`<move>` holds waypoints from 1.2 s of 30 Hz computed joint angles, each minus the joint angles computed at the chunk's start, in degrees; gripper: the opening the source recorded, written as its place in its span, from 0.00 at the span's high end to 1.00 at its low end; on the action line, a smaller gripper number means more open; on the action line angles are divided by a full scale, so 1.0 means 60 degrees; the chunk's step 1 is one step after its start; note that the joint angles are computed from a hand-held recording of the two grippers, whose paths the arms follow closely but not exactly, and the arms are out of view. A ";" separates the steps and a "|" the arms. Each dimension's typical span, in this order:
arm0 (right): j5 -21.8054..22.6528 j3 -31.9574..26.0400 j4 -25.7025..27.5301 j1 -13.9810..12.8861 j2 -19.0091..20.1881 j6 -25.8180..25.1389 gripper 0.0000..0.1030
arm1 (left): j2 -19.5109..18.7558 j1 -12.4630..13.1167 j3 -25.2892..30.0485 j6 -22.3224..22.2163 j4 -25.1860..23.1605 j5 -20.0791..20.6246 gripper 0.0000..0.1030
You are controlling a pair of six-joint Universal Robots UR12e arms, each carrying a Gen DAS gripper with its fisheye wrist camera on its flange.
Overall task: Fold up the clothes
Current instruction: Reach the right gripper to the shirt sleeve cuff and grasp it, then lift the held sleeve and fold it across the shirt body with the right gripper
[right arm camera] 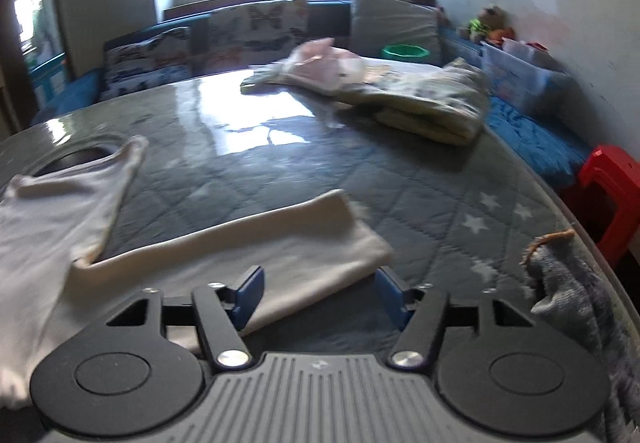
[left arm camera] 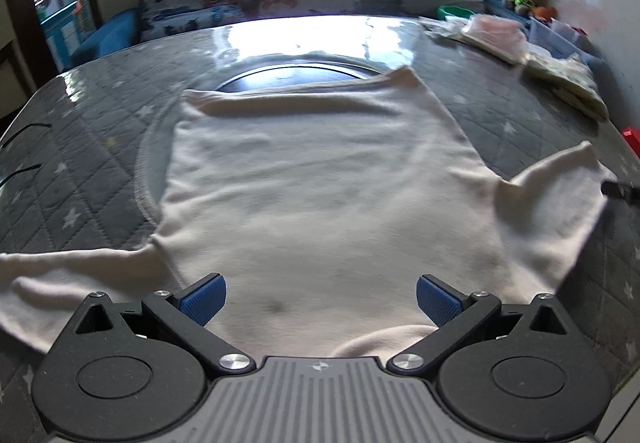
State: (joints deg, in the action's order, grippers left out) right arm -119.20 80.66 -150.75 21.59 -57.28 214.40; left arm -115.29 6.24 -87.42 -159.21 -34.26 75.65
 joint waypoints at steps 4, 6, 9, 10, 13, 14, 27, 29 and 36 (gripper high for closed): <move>0.0131 0.0077 0.0019 -0.0162 -0.0007 0.0523 0.56 | 0.0018 -0.0081 -0.0026 0.0176 -0.0083 -0.0007 0.00; 0.0208 0.0099 -0.0018 -0.0207 0.0007 0.0653 0.60 | 0.0020 -0.0114 -0.0027 0.0221 -0.0123 0.0010 0.00; 0.0132 0.0101 -0.0080 -0.0229 0.0061 0.0807 0.66 | 0.0018 -0.0150 -0.0023 0.0264 -0.0159 0.0002 0.00; 0.0092 0.0103 -0.0105 -0.0230 0.0071 0.0853 0.68 | 0.0020 -0.0160 -0.0025 0.0280 -0.0163 0.0010 0.00; -0.0030 0.0118 -0.0184 -0.0233 0.0089 0.0972 0.79 | 0.0012 -0.0192 -0.0006 0.0286 -0.0187 0.0041 0.00; -0.0069 0.0133 -0.0219 -0.0233 0.0088 0.1007 0.86 | 0.0009 -0.0200 -0.0001 0.0286 -0.0195 0.0045 0.00; -0.0391 0.0485 -0.1982 -0.0102 -0.0070 0.0415 0.96 | -0.0029 -0.0236 0.0033 0.0264 -0.0240 0.0188 0.00; -0.0509 0.0471 -0.2142 -0.0067 -0.0078 0.0298 0.96 | -0.0034 -0.0228 0.0039 0.0249 -0.0241 0.0172 0.00; -0.0509 0.0358 -0.2973 0.0050 -0.0126 -0.0112 0.96 | -0.0043 -0.0166 0.0042 0.0176 -0.0264 0.0108 0.00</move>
State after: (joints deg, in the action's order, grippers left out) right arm -122.25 82.81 -168.60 21.89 -58.04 213.72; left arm -115.55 5.25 -87.17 -158.15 -35.84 76.30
